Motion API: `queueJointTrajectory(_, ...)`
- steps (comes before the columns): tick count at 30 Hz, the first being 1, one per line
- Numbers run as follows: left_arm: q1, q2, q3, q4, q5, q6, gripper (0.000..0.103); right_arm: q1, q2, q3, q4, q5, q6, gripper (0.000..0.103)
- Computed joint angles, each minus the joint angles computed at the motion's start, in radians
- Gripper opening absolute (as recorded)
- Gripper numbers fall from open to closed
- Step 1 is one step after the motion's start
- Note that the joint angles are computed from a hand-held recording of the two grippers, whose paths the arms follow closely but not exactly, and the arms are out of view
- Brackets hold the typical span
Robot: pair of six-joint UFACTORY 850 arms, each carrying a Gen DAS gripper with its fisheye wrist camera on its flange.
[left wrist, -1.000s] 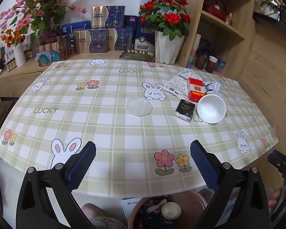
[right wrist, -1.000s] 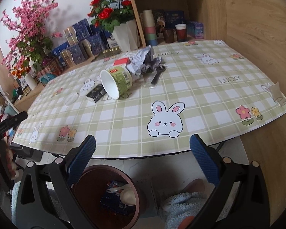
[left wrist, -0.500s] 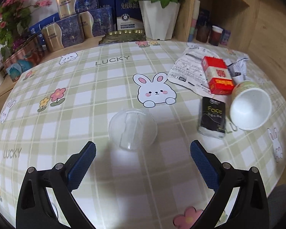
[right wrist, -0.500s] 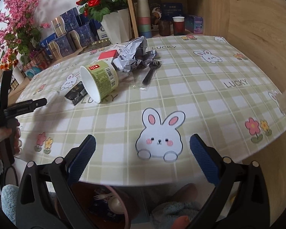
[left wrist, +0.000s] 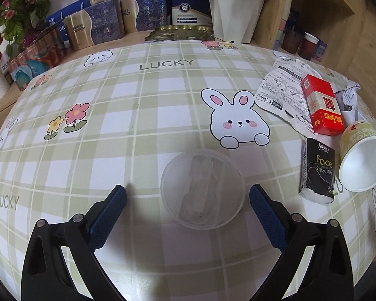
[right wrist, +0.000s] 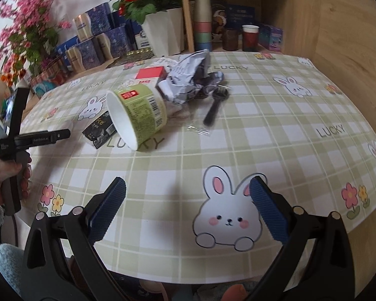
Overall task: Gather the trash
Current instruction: 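Grasp the clear plastic lid with the left gripper while the right gripper approaches the green paper cup, then lift the clear lid with the left gripper while the right gripper grasps the green cup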
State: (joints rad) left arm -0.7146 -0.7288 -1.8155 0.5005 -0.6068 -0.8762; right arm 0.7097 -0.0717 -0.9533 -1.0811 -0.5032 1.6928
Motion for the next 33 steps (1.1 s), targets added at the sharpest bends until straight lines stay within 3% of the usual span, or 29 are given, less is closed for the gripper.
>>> queueJointTrajectory(1, -0.006, -0.003, -0.005, 0.034, -0.016, -0.02, 0.084, 0.0, -0.009, -0.01, 0.012, 0.003, -0.026, 0.097)
queueJointTrajectory(3, -0.007, 0.006, 0.004, 0.039, 0.004, -0.012, 0.064, 0.006, -0.025, -0.03, 0.01, -0.006, -0.063, 0.097)
queueJointTrajectory(6, 0.001, 0.02, 0.021, -0.01, 0.026, 0.016, 0.064, 0.01, -0.043, -0.06, -0.003, -0.02, -0.105, 0.097)
queueJointTrajectory(10, 0.01, 0.06, 0.073, -0.07, 0.078, 0.022, 0.064, -0.019, -0.055, -0.09, -0.005, 0.031, -0.126, 0.097)
queueJointTrajectory(17, -0.009, 0.149, 0.178, 0.057, 0.13, -0.088, 0.064, -0.084, -0.098, -0.156, 0.002, 0.155, 0.004, 0.097)
queueJointTrajectory(25, -0.026, 0.231, 0.268, 0.174, 0.179, -0.214, 0.064, -0.122, -0.206, -0.295, 0.076, 0.17, 0.18, 0.097)
queueJointTrajectory(28, -0.033, 0.264, 0.304, 0.207, 0.199, -0.262, 0.064, -0.132, -0.24, -0.33, 0.163, 0.164, 0.144, 0.097)
queueJointTrajectory(31, -0.039, 0.3, 0.347, 0.249, 0.218, -0.314, 0.064, -0.135, -0.255, -0.341, 0.304, 0.198, -0.004, 0.084)
queueJointTrajectory(33, -0.044, 0.321, 0.372, 0.276, 0.227, -0.346, 0.064, -0.127, -0.243, -0.318, 0.295, 0.222, 0.003, 0.081)
